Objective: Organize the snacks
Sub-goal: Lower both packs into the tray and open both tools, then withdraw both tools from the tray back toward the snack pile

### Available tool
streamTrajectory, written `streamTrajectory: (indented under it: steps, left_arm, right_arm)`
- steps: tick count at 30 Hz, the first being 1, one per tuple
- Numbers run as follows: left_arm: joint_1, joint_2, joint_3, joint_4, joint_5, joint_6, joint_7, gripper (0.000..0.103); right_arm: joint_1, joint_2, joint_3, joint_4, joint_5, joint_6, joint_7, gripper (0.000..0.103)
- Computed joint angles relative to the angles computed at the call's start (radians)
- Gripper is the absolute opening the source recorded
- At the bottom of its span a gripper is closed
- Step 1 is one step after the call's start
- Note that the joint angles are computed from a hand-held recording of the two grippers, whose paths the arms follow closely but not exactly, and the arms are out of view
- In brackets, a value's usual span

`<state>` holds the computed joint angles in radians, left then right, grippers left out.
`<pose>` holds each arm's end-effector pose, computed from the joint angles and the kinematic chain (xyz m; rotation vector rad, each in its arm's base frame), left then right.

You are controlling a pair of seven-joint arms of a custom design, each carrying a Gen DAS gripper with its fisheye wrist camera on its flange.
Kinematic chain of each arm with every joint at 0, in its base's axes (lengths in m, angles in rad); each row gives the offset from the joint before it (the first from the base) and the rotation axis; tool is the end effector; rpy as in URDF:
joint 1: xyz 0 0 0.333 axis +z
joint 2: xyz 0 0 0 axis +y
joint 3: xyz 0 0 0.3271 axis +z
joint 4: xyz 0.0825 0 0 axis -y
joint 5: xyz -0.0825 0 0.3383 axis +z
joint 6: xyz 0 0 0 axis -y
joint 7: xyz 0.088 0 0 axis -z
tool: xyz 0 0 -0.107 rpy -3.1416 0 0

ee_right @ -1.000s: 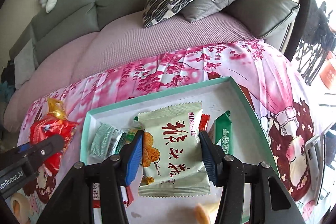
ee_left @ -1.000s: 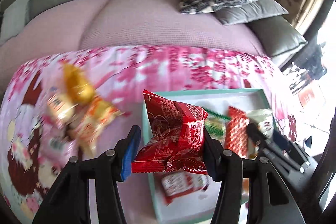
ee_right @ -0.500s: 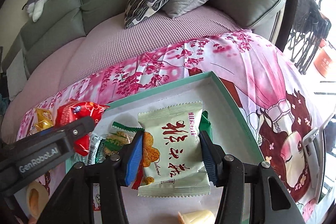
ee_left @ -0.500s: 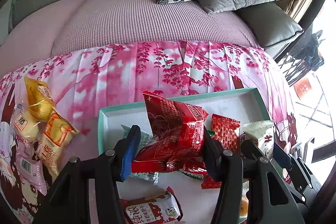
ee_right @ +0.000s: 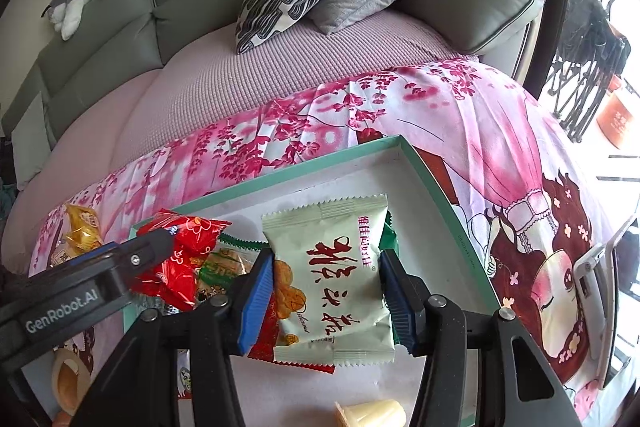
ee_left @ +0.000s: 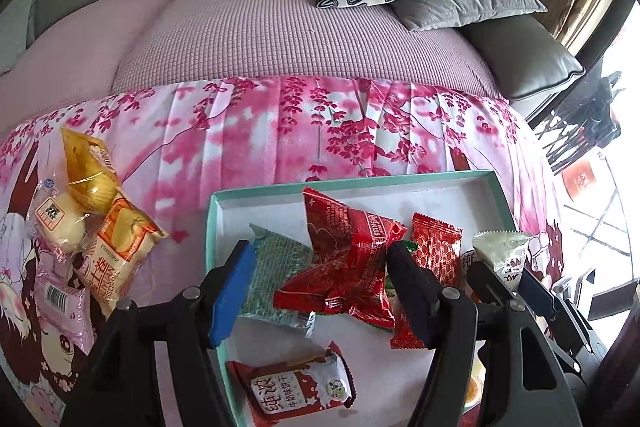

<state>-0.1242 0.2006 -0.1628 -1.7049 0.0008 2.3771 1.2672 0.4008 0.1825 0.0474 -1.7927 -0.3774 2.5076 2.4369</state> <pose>0.5963 -0.1666 0.5500 -2.0622 2.0069 -0.6344 0.5530 0.2665 0.5346 -1.6799 2.0058 -0.4791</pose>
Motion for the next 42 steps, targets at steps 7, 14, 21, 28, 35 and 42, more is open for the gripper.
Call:
streamTrajectory:
  steps: [7,14,21,28,35,42]
  left_arm:
    - [0.017,-0.050,0.006,-0.046,-0.018,0.003,-0.003,0.079]
    - [0.024,-0.089,0.023,-0.094,0.040,0.016,-0.066,0.092]
    - [0.034,-0.111,0.037,-0.135,0.168,-0.013,-0.155,0.093]
    - [0.054,-0.132,0.039,-0.171,0.184,-0.030,-0.180,0.098]
    - [0.071,-0.155,0.042,-0.208,0.185,-0.033,-0.191,0.103]
    - [0.091,-0.198,0.048,-0.252,0.180,-0.031,-0.204,0.103]
  right_arm:
    - [-0.001,-0.004,0.002,0.001,0.001,0.005,-0.012,0.070]
    - [0.009,-0.004,0.003,0.015,-0.023,-0.031,-0.019,0.085]
    - [0.006,-0.006,0.007,0.014,-0.013,-0.043,-0.031,0.096]
    - [0.008,-0.011,0.010,0.011,-0.012,-0.046,-0.037,0.102]
    - [0.015,-0.009,0.014,0.017,-0.017,-0.049,-0.046,0.103]
    - [0.031,0.001,0.023,0.042,-0.011,-0.082,-0.067,0.103]
